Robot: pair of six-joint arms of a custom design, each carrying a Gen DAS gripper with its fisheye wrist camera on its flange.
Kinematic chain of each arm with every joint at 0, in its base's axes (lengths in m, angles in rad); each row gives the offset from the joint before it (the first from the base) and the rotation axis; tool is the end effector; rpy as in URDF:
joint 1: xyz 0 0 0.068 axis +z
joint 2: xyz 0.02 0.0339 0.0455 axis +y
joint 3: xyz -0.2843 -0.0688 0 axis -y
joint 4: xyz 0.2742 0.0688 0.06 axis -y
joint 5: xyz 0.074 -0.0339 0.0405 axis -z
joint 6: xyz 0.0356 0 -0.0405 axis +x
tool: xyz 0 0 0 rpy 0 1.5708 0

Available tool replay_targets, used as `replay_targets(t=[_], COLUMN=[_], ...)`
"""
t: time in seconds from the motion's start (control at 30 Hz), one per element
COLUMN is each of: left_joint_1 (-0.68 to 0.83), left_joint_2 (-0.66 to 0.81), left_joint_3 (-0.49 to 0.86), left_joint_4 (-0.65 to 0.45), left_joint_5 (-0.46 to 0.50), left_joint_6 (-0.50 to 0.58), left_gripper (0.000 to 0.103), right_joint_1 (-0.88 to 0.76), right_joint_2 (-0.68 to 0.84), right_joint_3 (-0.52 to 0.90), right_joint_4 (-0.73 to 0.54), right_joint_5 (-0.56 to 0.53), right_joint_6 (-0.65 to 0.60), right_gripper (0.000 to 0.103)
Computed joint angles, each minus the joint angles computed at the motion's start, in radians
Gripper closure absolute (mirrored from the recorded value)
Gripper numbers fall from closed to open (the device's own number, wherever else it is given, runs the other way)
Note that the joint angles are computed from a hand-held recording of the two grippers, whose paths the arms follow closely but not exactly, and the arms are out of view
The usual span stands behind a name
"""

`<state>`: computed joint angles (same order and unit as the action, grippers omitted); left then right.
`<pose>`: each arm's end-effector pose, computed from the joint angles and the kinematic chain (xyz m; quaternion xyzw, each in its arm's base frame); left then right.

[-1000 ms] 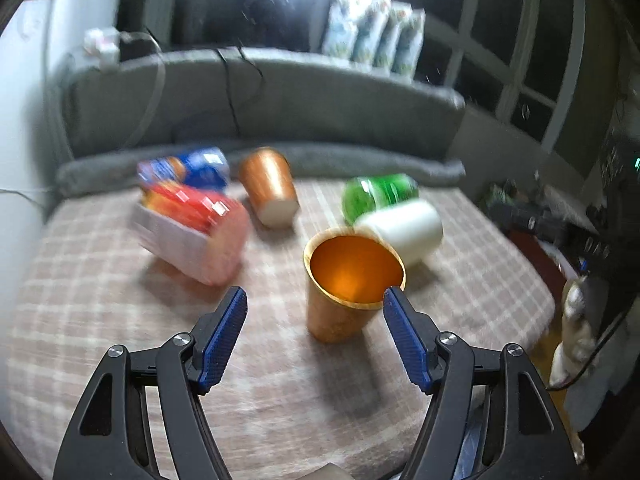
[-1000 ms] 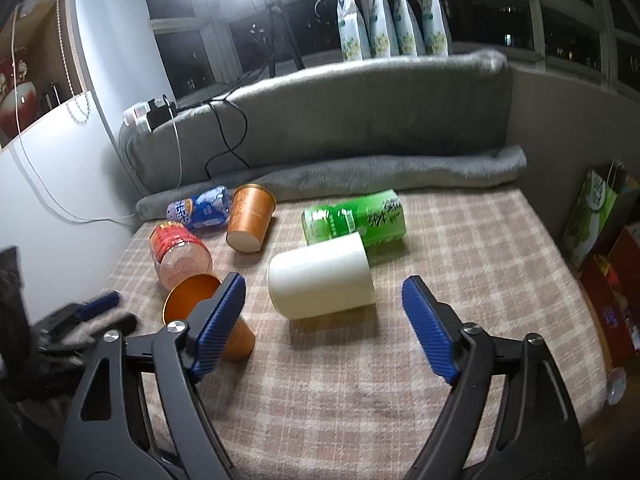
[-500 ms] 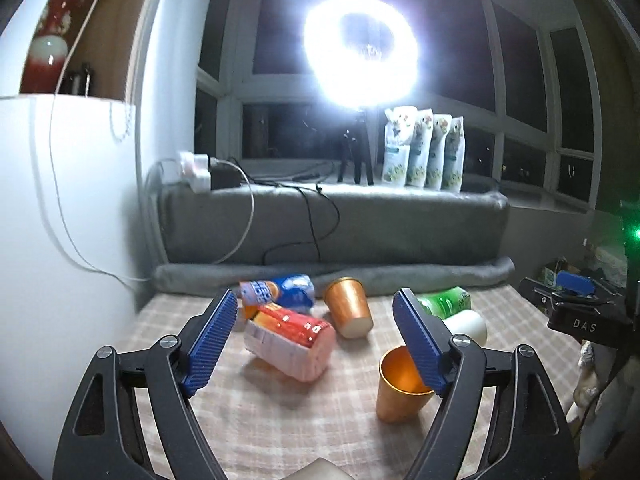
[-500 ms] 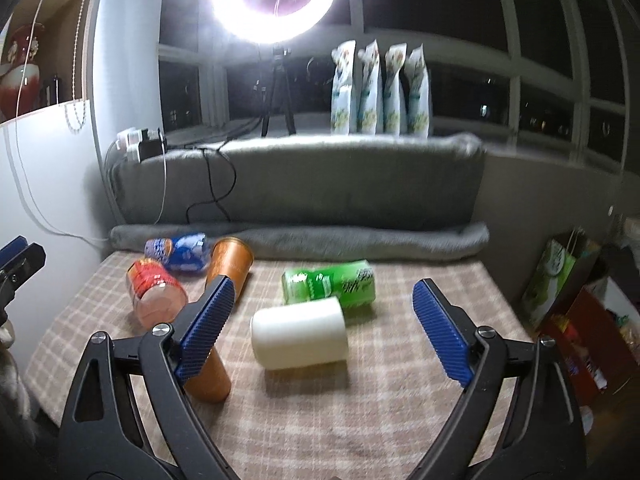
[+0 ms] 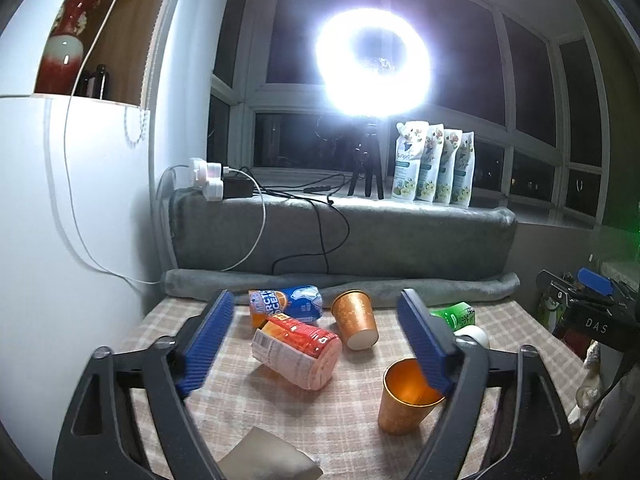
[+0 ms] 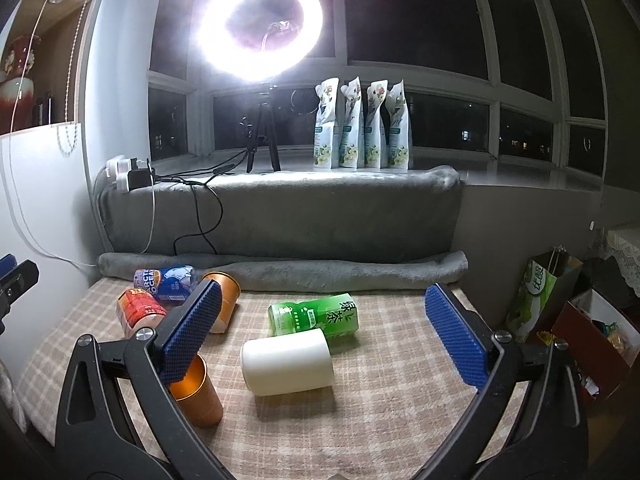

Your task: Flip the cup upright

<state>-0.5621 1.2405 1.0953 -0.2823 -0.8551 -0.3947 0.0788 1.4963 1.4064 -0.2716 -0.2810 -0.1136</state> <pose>0.2651 -0.1352 0.3618 -0.1596 0.7814 0.0829 0.5976 0.3766 0.0396 0.3939 -0.1575 0.8032 0.1054 0.5648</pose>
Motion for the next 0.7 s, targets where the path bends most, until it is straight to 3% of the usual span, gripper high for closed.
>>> replay_targets(t=[0.7], left_joint_1=[0.018], left_joint_2=[0.005], left_joint_3=[0.007], left_joint_4=[-0.039], left_joint_5=[0.038], left_joint_6=[-0.041], left_gripper=[0.013], right_joint_1=[0.004], right_joint_2=[-0.002], right_joint_3=[-0.004], right_joint_4=[0.007], right_joint_5=[0.01], right_joint_6=[-0.003], right_gripper=[0.0])
